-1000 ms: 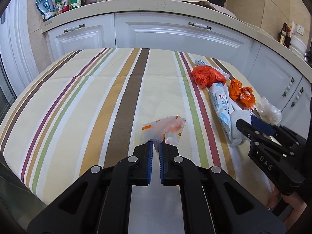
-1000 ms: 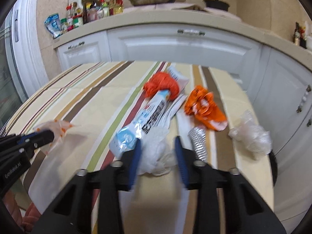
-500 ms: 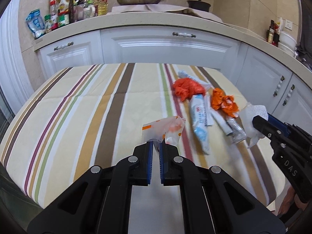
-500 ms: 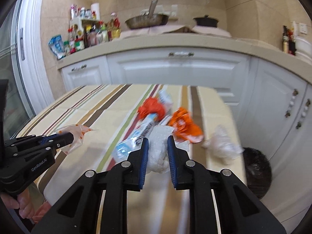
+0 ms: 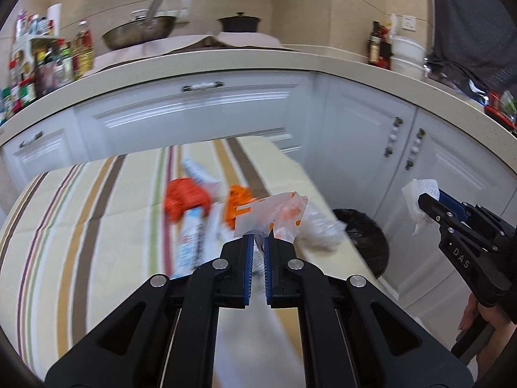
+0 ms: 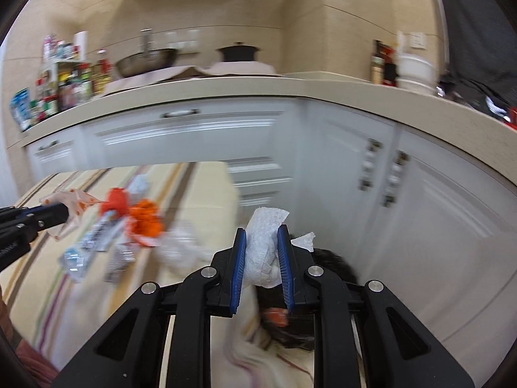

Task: Collect trash
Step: 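Carry tissue and bag over the bin and open both grippers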

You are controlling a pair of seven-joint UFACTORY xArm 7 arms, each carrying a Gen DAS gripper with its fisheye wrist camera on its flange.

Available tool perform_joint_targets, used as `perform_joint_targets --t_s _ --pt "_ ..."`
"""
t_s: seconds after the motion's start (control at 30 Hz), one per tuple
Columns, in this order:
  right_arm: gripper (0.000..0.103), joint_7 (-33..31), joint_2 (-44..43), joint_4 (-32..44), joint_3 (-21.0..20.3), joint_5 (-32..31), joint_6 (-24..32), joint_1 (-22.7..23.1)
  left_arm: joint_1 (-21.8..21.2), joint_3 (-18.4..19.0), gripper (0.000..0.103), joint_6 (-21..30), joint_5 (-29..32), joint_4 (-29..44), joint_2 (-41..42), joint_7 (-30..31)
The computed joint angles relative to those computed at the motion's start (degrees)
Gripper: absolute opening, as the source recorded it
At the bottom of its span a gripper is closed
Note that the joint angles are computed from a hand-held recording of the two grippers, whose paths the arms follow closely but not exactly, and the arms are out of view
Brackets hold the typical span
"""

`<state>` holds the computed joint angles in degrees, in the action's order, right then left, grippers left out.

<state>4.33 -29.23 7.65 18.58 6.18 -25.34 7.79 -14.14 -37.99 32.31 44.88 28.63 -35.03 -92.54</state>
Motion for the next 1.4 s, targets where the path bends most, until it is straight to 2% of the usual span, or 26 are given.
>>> perform_joint_targets --t_s 0.07,0.13,0.2,0.3,0.4,0.57,0.7,0.97,1.0,1.03,1.07,1.13,1.4 --pt "0.021 -1.0 2.0 0.4 -1.6 -0.4 -1.7 -1.6 4.1 -2.2 0.006 -2.5 3.8 4.2 5.7 -1.6" --pt "0.021 -1.9 5.0 1.4 -4.8 -1.7 -3.2 -1.9 6.3 -3.6 0.006 -3.2 8.0 8.1 11.2 -3.9" --pt "0.021 -2.4 6.9 1.8 -8.0 -3.1 -4.3 -1.3 8.3 -5.9 0.006 -1.4 13.3 12.7 17.1 -6.5" --pt "0.021 -2.7 10.2 2.8 -12.5 -5.9 -6.2 -0.6 9.1 -7.5 0.006 1.7 20.3 19.4 26.3 -9.0" --pt "0.021 -3.2 13.9 4.3 -14.8 -7.8 -8.0 -0.9 7.6 -7.4 0.006 5.9 26.0 25.9 35.5 -10.0" --pt "0.021 0.0 19.3 7.0 -19.7 -14.9 -9.7 -1.6 2.7 -3.9 0.006 9.9 29.5 34.2 46.3 -8.2" --pt "0.021 4.3 24.4 10.3 -21.5 -21.2 -10.9 -3.7 -1.3 -0.3 0.006 11.6 30.3 39.9 52.8 -6.5" --pt "0.022 7.6 32.7 16.6 -19.8 -26.8 -12.9 -8.4 -7.4 6.6 0.006 12.1 28.5 49.1 61.9 -1.4" --pt "0.027 7.8 33.7 17.4 -19.5 -27.3 -12.9 -8.8 -8.1 7.4 0.007 12.3 28.0 50.4 63.1 -0.3" --pt "0.033 6.8 34.6 17.9 -19.1 -25.7 -13.1 -8.7 -8.8 8.2 0.013 12.3 27.6 51.0 63.7 0.0" --pt "0.036 6.7 35.2 18.3 -18.9 -25.3 -13.4 -9.0 -9.2 8.9 0.027 12.4 26.7 51.6 64.2 0.7" --pt "0.042 7.1 36.2 19.0 -18.5 -25.2 -13.7 -9.6 -9.5 10.3 0.034 11.0 25.1 51.9 64.4 0.2" --pt "0.044 5.5 34.6 17.4 -18.3 -22.8 -14.1 -10.3 -14.7 16.7 0.035 10.3 25.1 50.2 60.8 -1.1"
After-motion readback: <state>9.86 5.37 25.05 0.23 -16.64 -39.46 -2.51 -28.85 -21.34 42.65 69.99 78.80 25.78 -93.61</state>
